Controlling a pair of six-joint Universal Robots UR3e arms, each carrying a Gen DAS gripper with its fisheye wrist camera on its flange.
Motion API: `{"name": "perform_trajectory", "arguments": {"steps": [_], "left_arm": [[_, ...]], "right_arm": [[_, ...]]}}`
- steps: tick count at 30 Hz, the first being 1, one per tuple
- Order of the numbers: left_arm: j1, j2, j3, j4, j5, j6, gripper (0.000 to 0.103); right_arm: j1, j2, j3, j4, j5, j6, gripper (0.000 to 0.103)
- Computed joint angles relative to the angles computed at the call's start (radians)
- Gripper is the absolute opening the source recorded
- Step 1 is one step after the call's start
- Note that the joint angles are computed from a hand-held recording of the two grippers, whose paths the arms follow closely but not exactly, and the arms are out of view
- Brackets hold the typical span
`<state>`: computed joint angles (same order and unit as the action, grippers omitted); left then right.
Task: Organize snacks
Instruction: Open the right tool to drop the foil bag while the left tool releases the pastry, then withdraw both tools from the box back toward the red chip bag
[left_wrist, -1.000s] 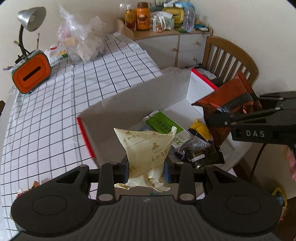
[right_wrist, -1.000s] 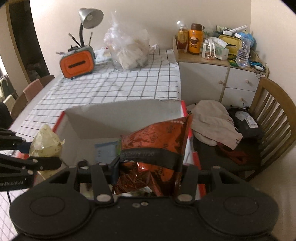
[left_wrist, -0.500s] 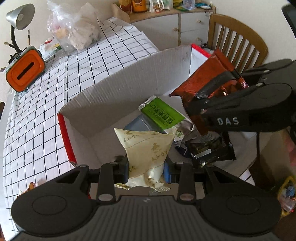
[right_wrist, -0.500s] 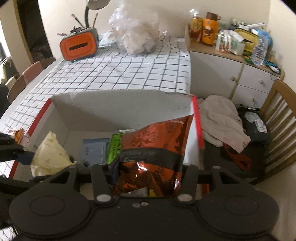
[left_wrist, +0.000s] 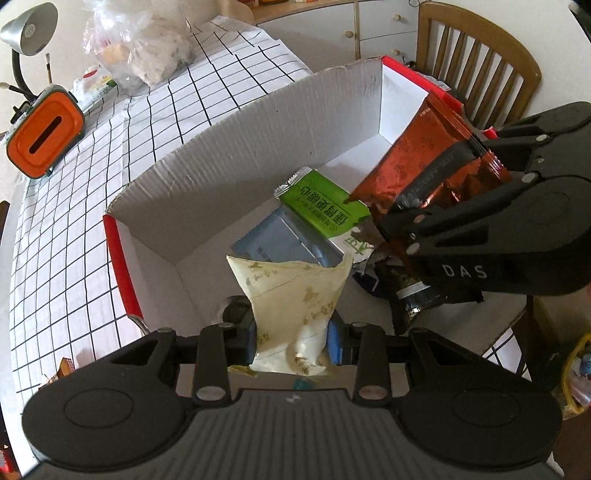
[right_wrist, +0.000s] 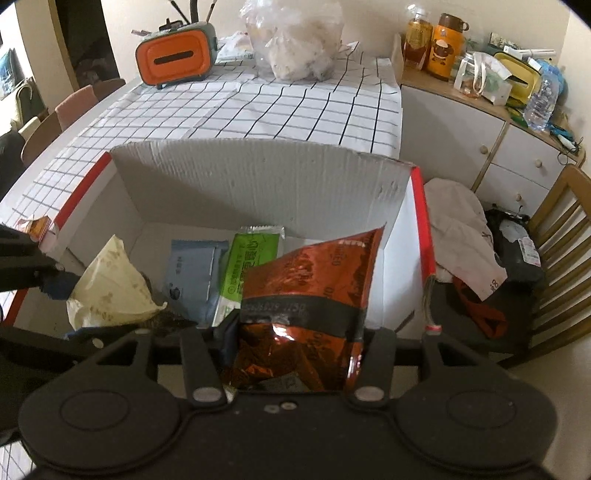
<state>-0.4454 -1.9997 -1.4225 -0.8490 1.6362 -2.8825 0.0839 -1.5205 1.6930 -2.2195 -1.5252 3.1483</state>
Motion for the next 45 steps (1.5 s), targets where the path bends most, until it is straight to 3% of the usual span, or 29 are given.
{"name": "perform_trajectory", "arguments": {"steps": [6,12,29,38,45], "left_arm": [[0.016,0.032,-0.041,0.033,-0.020,-0.001,0.053],[0.040,0.100,-0.109,0.071,-0.052,-0.014,0.059],[0.162,0.405,-0.378,0.188,-0.192,0.010,0.073],[0.318,0.609,-0.539,0.211,-0.308,0.113,0.081],[0.540,0.771,-0.633,0.125,-0.470,0.250,0.083]], "right_arm": [[0.021,-0.015,0.001,0.028,-0.022,-0.007,0.058],[0.051,-0.057,0.018,0.037,-0.058,-0.029,0.076],[0.043,-0.286,0.050,0.091,0.028,0.028,0.090],[0.150,-0.271,-0.028,0.067,0.001,0.145,0.098],[0.295,-0.153,-0.146,0.017,-0.053,0.258,0.102]]}}
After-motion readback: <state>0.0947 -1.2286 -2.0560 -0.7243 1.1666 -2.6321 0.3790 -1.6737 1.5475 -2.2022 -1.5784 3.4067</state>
